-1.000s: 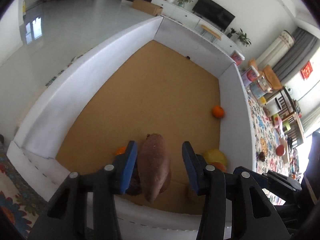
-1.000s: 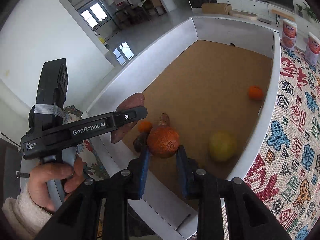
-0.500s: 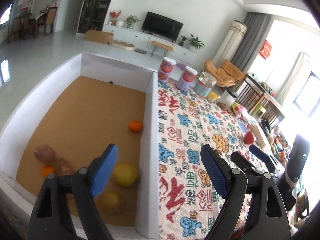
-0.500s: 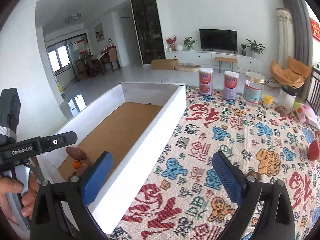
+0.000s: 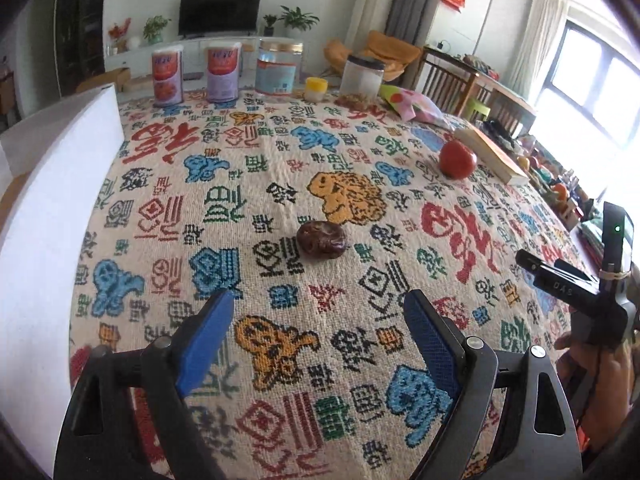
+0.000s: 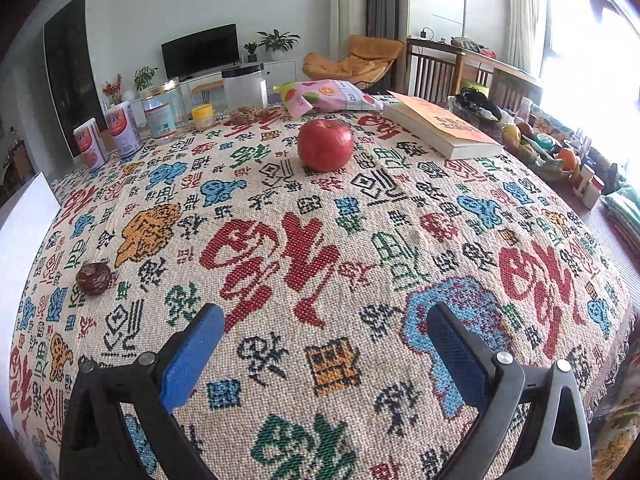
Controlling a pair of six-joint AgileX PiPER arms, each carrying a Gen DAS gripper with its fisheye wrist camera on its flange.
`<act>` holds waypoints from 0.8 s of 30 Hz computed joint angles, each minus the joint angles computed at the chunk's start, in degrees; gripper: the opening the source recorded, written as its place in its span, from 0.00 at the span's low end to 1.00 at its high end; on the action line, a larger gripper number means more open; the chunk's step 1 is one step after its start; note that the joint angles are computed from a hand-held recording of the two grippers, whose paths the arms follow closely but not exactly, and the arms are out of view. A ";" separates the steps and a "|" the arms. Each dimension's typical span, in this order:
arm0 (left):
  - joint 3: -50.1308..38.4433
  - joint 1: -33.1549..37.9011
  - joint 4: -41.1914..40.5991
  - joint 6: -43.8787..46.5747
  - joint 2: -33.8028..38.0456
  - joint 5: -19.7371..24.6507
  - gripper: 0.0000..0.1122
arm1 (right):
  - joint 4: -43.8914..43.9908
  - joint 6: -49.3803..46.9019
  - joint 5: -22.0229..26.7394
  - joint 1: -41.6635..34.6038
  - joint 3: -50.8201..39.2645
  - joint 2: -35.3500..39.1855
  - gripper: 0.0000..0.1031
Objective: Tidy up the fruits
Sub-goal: 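Withdraw both tools from the box back over the table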
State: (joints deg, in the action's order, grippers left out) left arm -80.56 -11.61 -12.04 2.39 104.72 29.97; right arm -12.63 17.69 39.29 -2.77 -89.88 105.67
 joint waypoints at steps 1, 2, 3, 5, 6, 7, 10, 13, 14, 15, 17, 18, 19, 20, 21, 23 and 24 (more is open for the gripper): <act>-1.08 -0.30 2.55 -2.18 2.14 -0.45 0.79 | -0.15 0.08 0.11 -1.10 -0.56 0.70 0.98; -2.10 -0.43 4.58 -3.96 3.97 -0.49 0.79 | -0.32 0.04 0.01 -2.11 -1.00 1.35 0.98; -2.73 -0.52 6.46 -5.87 5.38 -0.71 0.79 | -0.84 0.20 -0.08 -2.95 -1.34 1.99 0.98; -3.58 -0.48 8.92 -8.91 7.63 -1.16 0.79 | -0.05 0.08 0.46 -4.23 -1.89 2.95 0.98; -3.98 -0.43 9.97 -10.41 8.49 -0.89 0.79 | 2.19 -0.89 0.97 -5.20 -2.44 3.46 0.98; -3.34 -0.53 11.32 -11.90 8.64 -1.88 0.79 | 3.57 -1.32 1.56 -5.92 -2.92 3.99 0.98; -2.17 -1.63 17.02 -16.76 8.15 -3.33 0.79 | 4.16 -1.22 5.76 -6.32 -6.32 7.08 0.98; -2.94 -2.38 19.79 -18.75 8.66 -2.40 0.81 | 1.44 -0.81 8.17 -5.10 -8.54 9.47 1.00; -3.59 -2.69 20.96 -19.34 9.21 -1.80 0.82 | 1.30 -0.68 7.80 -5.01 -8.40 9.49 1.00; -4.39 -3.27 22.95 -20.63 9.80 -0.87 0.83 | 1.66 -0.79 7.40 -5.17 -8.22 9.47 1.00; -5.08 -4.08 25.54 -22.36 10.25 0.13 0.85 | 1.63 -0.72 6.91 -5.28 -8.21 9.56 1.00; -4.95 -3.88 24.86 -21.87 10.14 0.02 0.85 | 1.35 -0.53 6.75 -5.20 -8.23 9.62 1.00; -4.82 -3.72 24.29 -21.42 10.04 -0.06 0.85 | 1.22 -0.40 6.53 -5.15 -8.09 9.58 1.00; -4.73 -3.74 24.40 -21.48 9.95 -0.03 0.85 | 1.22 -0.40 6.56 -5.14 -8.26 9.66 1.00; -5.28 -3.61 24.17 -21.18 10.41 0.06 0.85 | 1.20 -0.45 6.60 -5.16 -8.44 9.77 1.00; -5.21 -3.59 24.15 -21.15 10.34 0.07 0.86 | 1.17 -0.42 6.72 -5.11 -8.60 9.84 1.00; -5.21 -3.61 24.16 -21.19 10.35 0.06 0.86 | 1.17 -0.42 6.72 -5.11 -8.60 9.84 1.00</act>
State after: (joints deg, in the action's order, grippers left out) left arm -85.77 -15.23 12.12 -18.80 115.07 30.03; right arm -11.46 17.27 46.01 -7.88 -98.48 115.51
